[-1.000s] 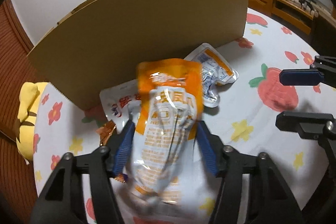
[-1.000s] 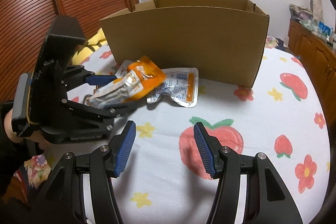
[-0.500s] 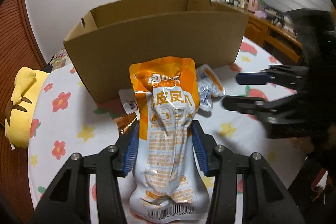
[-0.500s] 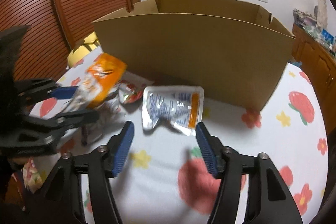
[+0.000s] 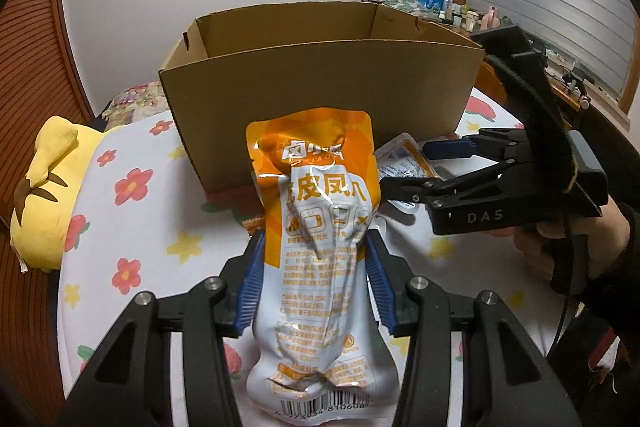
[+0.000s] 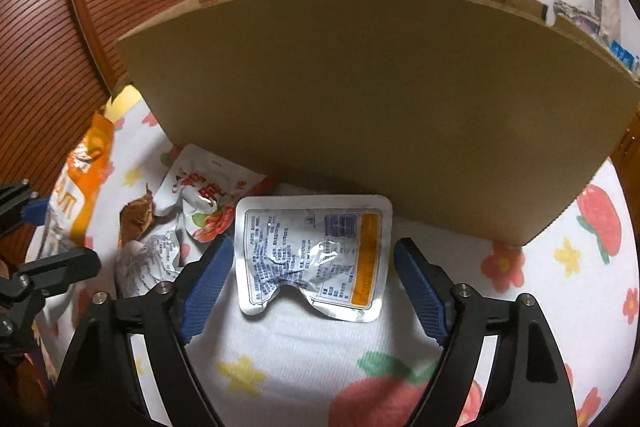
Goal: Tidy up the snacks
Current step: 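Grasp the silver foil packet with the right tool while the left tool holds the orange packet, then carry both packets over the box and open the right tool to drop the silver packet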
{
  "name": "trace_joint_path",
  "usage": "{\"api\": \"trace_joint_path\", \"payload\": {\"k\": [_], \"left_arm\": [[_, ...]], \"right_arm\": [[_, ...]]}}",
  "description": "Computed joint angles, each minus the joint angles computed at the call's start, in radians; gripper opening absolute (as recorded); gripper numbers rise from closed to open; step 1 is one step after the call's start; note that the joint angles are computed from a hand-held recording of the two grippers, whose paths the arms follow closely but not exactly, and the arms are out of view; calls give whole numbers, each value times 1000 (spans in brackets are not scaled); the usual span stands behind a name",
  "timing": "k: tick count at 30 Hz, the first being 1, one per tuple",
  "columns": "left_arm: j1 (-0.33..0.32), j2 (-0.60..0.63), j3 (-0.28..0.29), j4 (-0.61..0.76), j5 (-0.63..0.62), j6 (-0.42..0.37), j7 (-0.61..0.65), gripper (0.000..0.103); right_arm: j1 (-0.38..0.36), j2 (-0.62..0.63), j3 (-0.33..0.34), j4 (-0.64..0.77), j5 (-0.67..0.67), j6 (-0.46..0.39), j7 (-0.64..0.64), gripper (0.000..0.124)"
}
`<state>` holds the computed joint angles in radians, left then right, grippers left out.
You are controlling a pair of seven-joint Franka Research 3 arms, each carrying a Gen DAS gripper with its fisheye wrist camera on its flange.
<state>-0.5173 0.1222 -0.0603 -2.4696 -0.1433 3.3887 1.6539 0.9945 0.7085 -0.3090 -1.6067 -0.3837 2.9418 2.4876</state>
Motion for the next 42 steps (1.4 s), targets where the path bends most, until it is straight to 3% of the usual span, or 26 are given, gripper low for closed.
{"api": "trace_joint_path", "payload": {"k": [3,11,17,25,35,42], "left_arm": [[-5,1,3,-1,-7,1,4,47],[42,1,-33,-6,47,13,-39,47],[40,-5,-35,-13,33,27,-28,47],[49,-7,-52,-15,14,37,-15,47],[13,-35,-55,-7,-101,42,81,47],[14,-52,-81,10,-171,43,149,47]], "right_arm": [[-36,13,46,28,24,-30,-41,88],[-46,63,68,146,-23,-174,-70,89],[-61,58,94,152,-70,-201,-63,85],[-53,5,91,58,-106,-129,-5,84],[76,-117,-59,-124,-273,9,219,84],[132,-182,-124,-168,-439,41,376,84]]}}
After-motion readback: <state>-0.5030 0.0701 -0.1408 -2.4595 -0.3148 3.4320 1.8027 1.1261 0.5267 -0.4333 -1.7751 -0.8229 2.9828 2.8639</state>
